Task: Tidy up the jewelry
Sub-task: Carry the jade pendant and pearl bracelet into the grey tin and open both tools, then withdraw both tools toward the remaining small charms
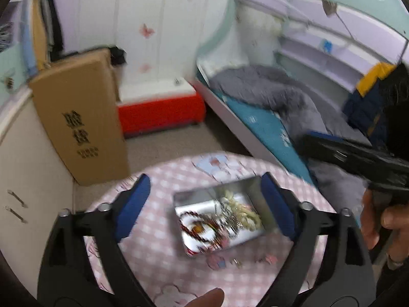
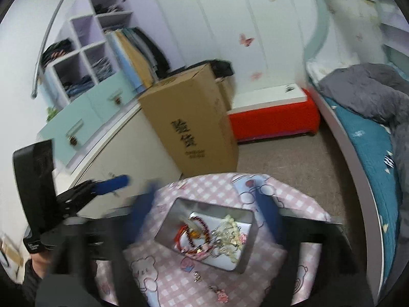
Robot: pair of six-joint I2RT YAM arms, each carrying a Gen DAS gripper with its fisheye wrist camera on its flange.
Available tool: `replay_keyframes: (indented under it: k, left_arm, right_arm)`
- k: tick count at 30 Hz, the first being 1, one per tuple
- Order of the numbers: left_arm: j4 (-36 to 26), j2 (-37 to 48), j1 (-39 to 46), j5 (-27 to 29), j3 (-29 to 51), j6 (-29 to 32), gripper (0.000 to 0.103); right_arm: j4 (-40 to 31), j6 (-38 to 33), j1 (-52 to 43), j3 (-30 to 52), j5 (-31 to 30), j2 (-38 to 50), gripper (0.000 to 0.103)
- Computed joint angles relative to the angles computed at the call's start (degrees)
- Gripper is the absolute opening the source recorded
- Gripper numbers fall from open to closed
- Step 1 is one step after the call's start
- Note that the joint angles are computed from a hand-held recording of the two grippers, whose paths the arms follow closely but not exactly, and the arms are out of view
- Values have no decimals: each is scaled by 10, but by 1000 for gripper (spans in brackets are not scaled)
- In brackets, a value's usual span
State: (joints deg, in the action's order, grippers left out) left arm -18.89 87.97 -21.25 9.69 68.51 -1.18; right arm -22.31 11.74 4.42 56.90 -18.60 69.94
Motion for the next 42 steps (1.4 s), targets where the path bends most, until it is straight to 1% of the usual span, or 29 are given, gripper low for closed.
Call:
replay_keyframes:
  k: [2, 4, 9, 12, 19, 26, 31, 35, 38, 39, 42]
  left_arm:
    - [4, -13, 13, 1, -7, -8, 90]
    - [22, -41, 20, -24, -30, -16, 92]
    - [32, -103, 35, -39, -67, -33, 93]
    - [30, -151, 33, -61, -89, -34, 94]
    - [8, -252, 23, -105, -120, -31, 95]
    - [-31, -323, 17, -118, -130, -36, 95]
    - [-55, -369, 13, -121, -140, -44, 95]
    - [-71, -398, 4, -134, -152, -48, 95]
    - [-84, -424, 2, -134, -169, -48, 95]
    - [-91, -432, 1, -137, -176, -47, 95]
    - [-104, -454, 13, -126, -199, -48, 95]
  right_arm:
    - [6, 13, -10, -10, 9, -19, 95]
    - [-1, 21, -19, -6, 21, -20, 95]
    - [-10, 28, -21, -8, 48, -49, 95]
    - [-19, 27, -12, -5, 62, -68, 95]
    - [-49, 27, 25, 5, 111, -126, 95]
    - [-88, 27, 64, 15, 163, -179, 95]
    - [-115, 28, 102, 18, 212, -220, 95]
    - [-134, 34, 134, 12, 251, -256, 95]
    - [-148, 44, 163, -3, 283, -286, 95]
    - [-154, 48, 171, -9, 286, -297, 95]
    - [-173, 59, 213, -29, 328, -326, 95]
